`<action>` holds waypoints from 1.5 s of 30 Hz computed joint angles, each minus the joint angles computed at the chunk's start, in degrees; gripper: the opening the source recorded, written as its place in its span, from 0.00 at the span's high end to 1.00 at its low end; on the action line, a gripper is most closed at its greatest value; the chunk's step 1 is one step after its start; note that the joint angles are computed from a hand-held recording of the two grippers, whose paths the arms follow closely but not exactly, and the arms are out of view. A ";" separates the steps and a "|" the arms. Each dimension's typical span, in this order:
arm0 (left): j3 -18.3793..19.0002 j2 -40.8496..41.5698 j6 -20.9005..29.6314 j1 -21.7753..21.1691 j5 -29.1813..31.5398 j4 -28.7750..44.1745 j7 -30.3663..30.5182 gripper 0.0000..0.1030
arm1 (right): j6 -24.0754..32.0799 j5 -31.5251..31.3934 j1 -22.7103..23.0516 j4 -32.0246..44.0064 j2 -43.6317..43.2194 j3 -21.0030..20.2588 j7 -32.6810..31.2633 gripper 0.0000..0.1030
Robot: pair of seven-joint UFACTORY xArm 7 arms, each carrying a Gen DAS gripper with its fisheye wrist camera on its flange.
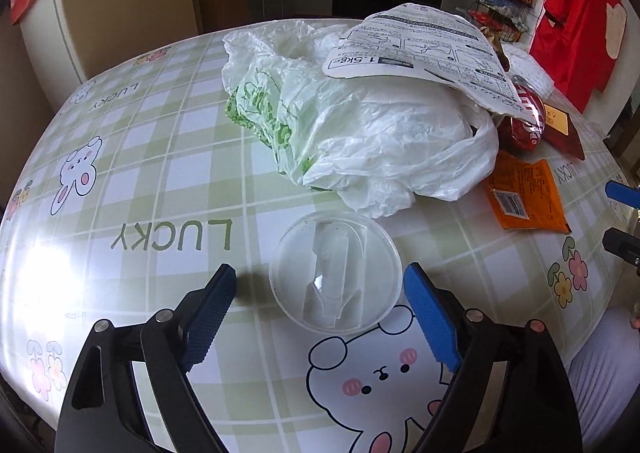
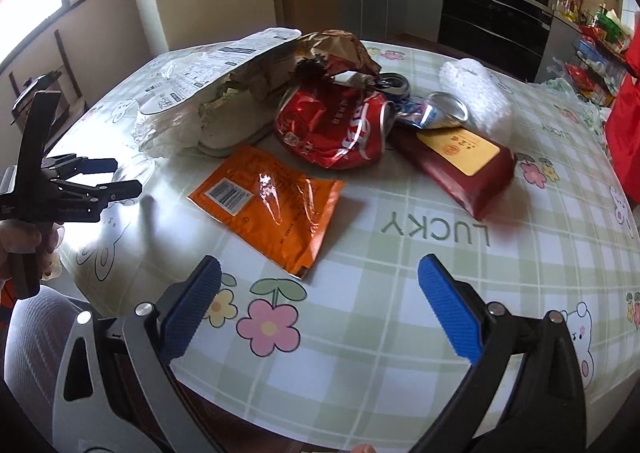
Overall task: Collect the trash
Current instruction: 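Move the left tool to the clear round lid and grasp it, then grasp the orange snack packet with the right tool while the left tool carries the lid to the bin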
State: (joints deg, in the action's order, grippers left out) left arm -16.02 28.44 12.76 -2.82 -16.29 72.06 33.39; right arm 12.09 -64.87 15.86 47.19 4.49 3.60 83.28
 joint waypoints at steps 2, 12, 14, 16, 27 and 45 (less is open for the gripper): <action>1.44 -0.71 -1.79 -1.31 0.82 -1.07 -0.53 0.38 | -0.23 1.91 0.12 1.70 2.01 0.27 -2.85 0.05; -6.93 -7.01 3.46 7.08 -14.65 -5.46 13.32 0.39 | 7.66 13.41 5.09 10.84 10.82 -1.39 -23.12 0.06; -7.19 -8.45 4.01 7.29 -18.07 -6.62 15.98 0.39 | 7.50 15.61 5.51 13.29 13.04 -1.93 -26.29 0.07; -6.94 -9.20 4.60 6.58 -20.87 -7.11 17.30 0.39 | 6.34 18.68 5.38 15.56 15.07 -2.26 -30.10 0.08; -3.41 -14.21 7.34 2.35 -33.32 -11.33 25.12 0.39 | 4.31 38.16 2.14 22.14 20.69 -0.76 -51.01 0.05; 3.80 -20.14 9.69 -4.93 -41.39 -15.92 30.25 0.39 | -4.53 56.85 2.19 2.22 5.41 0.10 -55.60 0.85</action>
